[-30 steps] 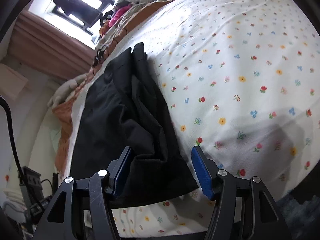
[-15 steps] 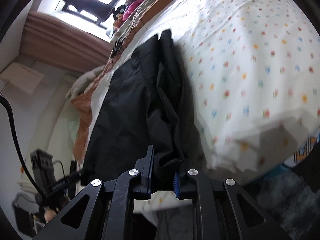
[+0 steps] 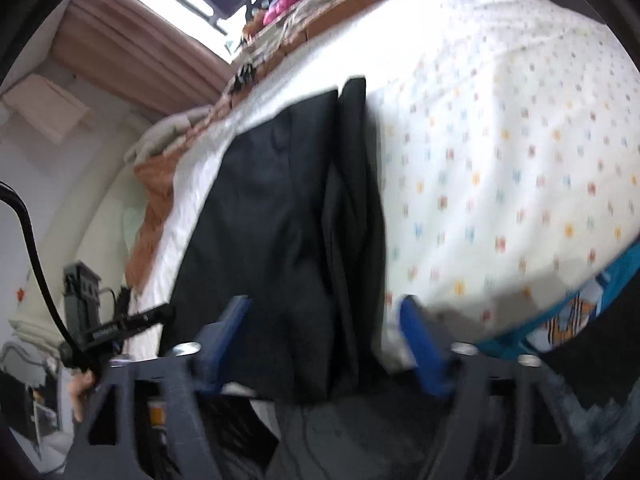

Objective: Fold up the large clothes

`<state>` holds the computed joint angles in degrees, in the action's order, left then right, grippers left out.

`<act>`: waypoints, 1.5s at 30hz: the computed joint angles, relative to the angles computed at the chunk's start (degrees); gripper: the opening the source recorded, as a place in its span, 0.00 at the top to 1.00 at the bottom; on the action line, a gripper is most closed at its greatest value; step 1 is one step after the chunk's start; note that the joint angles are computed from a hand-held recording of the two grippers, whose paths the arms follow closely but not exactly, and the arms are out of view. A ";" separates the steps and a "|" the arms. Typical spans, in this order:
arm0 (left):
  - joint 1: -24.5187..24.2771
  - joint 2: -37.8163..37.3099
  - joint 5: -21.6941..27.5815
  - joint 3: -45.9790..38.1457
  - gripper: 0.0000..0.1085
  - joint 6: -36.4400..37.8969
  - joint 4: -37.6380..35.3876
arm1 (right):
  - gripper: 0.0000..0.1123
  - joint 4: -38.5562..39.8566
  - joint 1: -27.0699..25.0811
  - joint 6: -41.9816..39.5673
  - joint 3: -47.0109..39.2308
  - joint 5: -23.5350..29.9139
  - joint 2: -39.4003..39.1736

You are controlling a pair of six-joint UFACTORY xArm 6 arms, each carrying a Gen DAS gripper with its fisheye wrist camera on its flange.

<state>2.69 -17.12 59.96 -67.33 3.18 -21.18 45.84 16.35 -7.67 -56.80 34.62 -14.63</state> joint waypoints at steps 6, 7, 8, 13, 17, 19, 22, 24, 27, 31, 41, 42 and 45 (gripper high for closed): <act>1.02 5.69 -0.55 -5.46 0.48 -0.29 -0.27 | 0.27 2.40 -2.05 -2.26 -7.08 2.33 7.39; 1.08 6.68 -0.56 -6.39 0.48 -0.39 -0.19 | 0.27 3.12 -2.35 -2.82 -8.43 2.90 8.75; 1.13 7.65 -0.65 -7.28 0.48 -0.37 -0.24 | 0.27 4.48 -2.78 -3.85 -9.82 3.73 10.15; 1.16 12.93 -0.69 -12.17 0.48 -0.83 -0.74 | 0.27 7.58 -4.49 -5.06 -16.94 7.61 17.69; 1.31 16.89 -0.42 -15.96 0.48 -0.60 -1.61 | 0.27 8.08 -5.36 -4.84 -23.48 11.42 23.94; 1.39 19.24 -0.35 -18.13 0.48 -0.75 -2.10 | 0.27 8.27 -5.48 -4.89 -26.07 12.59 26.33; 1.44 21.86 -0.49 -20.51 0.48 -0.86 -2.66 | 0.27 10.11 -5.81 -5.77 -29.86 14.41 29.92; 1.48 23.82 -0.43 -22.42 0.48 -0.95 -3.13 | 0.29 11.14 -5.76 -6.30 -32.12 15.11 31.86; 1.51 26.18 -0.26 -24.82 0.48 -0.61 -3.96 | 0.35 11.82 -5.77 -5.71 -36.29 16.60 35.27; 1.64 29.43 -0.14 -28.36 0.48 -0.91 -4.44 | 0.43 12.64 -5.84 -4.75 -41.71 18.78 39.53; 2.18 36.47 0.22 -35.74 0.48 -1.62 -6.81 | 0.60 13.80 -6.50 -2.22 -52.65 23.87 47.86; 2.27 36.55 0.21 -35.75 0.48 -2.00 -7.04 | 0.63 13.88 -6.63 -1.51 -53.93 24.73 48.82; 1.70 34.61 -1.57 -33.76 0.61 -1.48 -6.51 | 0.75 12.06 -6.40 -1.49 -53.30 24.50 47.81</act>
